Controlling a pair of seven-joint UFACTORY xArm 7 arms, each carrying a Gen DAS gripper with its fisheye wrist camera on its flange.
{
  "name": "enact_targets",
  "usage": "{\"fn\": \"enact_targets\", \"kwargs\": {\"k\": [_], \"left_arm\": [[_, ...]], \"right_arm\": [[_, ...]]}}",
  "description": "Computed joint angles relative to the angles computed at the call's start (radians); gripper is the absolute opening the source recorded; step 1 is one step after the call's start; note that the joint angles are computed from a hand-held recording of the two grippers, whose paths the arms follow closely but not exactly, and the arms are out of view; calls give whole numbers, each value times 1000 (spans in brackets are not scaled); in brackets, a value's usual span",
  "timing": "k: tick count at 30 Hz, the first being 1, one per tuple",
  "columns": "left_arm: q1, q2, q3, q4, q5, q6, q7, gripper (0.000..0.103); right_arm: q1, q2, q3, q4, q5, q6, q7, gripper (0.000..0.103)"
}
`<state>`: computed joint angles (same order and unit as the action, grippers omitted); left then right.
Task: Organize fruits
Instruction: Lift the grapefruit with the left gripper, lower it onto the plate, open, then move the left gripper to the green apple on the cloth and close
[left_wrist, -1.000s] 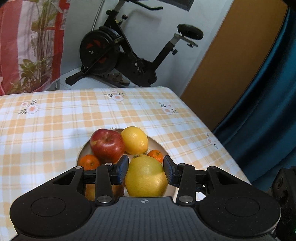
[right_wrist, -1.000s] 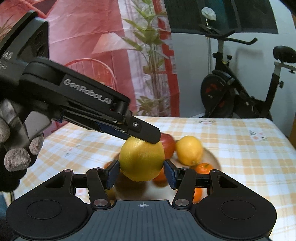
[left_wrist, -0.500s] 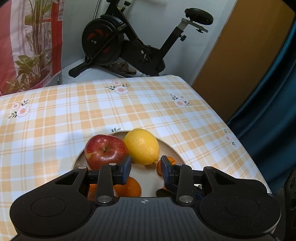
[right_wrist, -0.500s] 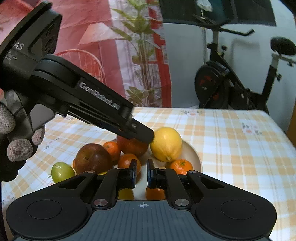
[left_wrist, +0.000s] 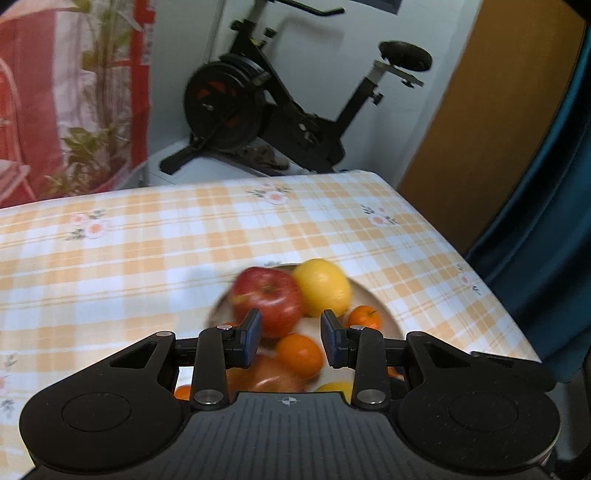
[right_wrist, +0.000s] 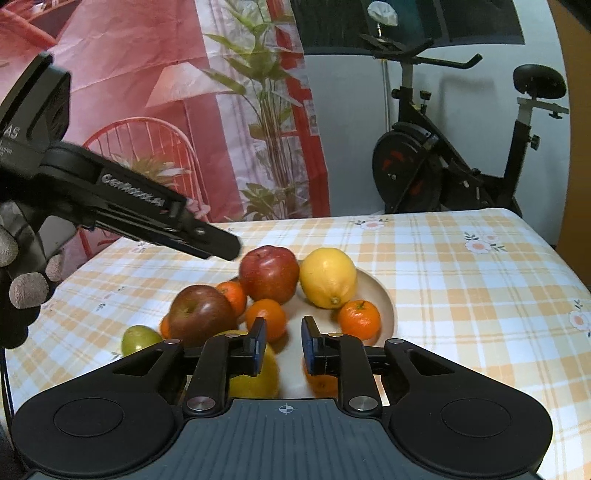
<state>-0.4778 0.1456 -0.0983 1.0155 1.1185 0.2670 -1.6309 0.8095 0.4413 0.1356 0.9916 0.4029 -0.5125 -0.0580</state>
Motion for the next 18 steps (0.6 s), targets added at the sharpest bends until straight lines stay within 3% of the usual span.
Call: {"fn": "enact_targets", "kwargs": {"k": [4,9,11,18], "left_arm": [[15,-91,-15,-92,56,44,-51,37],[77,-183,-63,-193,108,55,-128,37],[99,-210,-83,-226,130,57,-164,37],[145,-269,-137,-307,206,55,-263,37]], "right_arm": [[18,-14,9,-10,10,-3,2,21],[100,-11,-23,13,84,35,-65,22],[159,-5,-54,25,141,34,-111,28],[268,-2,-101,69,294,67,-258,28]]}}
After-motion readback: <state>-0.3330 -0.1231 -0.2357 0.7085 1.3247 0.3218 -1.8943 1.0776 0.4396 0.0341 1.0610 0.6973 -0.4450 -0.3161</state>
